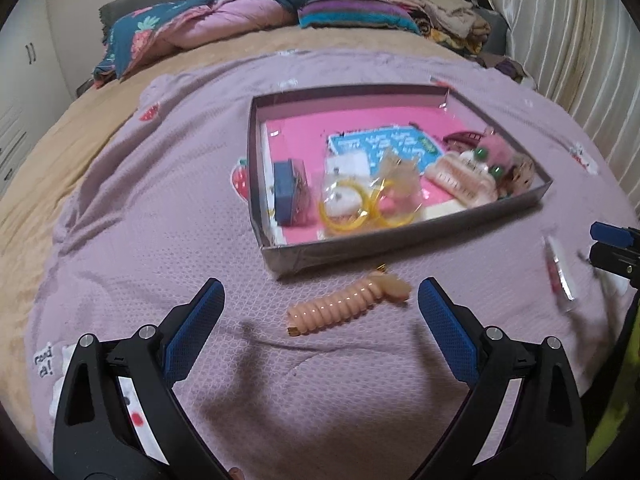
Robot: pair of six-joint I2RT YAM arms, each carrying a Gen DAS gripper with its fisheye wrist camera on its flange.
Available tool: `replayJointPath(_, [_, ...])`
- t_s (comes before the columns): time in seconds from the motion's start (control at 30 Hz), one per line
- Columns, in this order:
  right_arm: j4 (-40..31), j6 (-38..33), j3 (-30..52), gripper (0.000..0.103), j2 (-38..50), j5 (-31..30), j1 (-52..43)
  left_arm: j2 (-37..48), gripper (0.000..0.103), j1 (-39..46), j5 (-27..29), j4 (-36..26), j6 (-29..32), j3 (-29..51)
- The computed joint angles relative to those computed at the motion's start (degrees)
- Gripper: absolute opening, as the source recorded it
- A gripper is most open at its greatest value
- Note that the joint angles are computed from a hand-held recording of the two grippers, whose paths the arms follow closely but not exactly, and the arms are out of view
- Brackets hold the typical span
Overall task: Organize jewelry
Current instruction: 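Grasp the peach coiled hair tie with the left tool while the right tool grasps the clear sleeve, then carry the hair tie and clear sleeve over the box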
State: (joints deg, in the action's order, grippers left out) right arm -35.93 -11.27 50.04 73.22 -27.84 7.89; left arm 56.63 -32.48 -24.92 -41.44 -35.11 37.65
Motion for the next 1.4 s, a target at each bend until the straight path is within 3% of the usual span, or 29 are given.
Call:
replayJointPath(0.2, [1.2, 0.9, -0.3, 0.088, 4.4, 0.7, 0.2, 4.5, 0.091, 4.4, 6.2, 6.0, 6.0, -2.9])
replayJointPath(0.3, [1.6, 1.1, 0.0, 0.088, 6.0, 1.2, 0.6, 6.7, 0.083, 4.1, 6.5, 8.0, 6.8, -4.1])
replayJointPath(0.4, [2.5, 1.1, -0.1, 0.088, 7.1, 2.2, 1.6, 6.6, 0.066, 2.1, 5.6, 7.9, 6.7, -4.3])
replayJointPath(0.47, [3.1, 1.4, -0.3, 0.087, 7.5, 2.9, 2.4, 6.3, 0.046, 0.7, 5.3, 6.9, 6.0, -3.8])
replayJointPath(0.63, [4.8, 2.3, -2.1, 0.054, 6.5, 7.1, 5.4, 5.1, 0.019, -1.1, 6.4, 5.4, 4.1, -3.1])
replayJointPath(0.67, [5.1, 2.1, -2.6, 0.049, 6.1, 7.5, 5.9, 4.6, 0.019, -2.0, 6.5, 5.0, 3.3, -3.2])
replayJointPath(0.8, [4.1, 0.1, -3.3, 0.044, 4.3, 5.4, 7.0, 3.2, 0.013, -4.3, 6.9, 4.0, 0.6, -3.1])
replayJointPath(1.07, [0.3, -1.4, -2.2, 0.044, -2.7, 0.5, 9.3, -1.1, 0.01, -7.9, 5.7, 0.2, -3.6, 0.9])
replayJointPath(1.4, [0.2, -1.2, 5.8, 0.043, -1.4, -2.0, 5.6, 0.5, 0.01, -3.4, 5.4, -1.2, 0.6, 11.5])
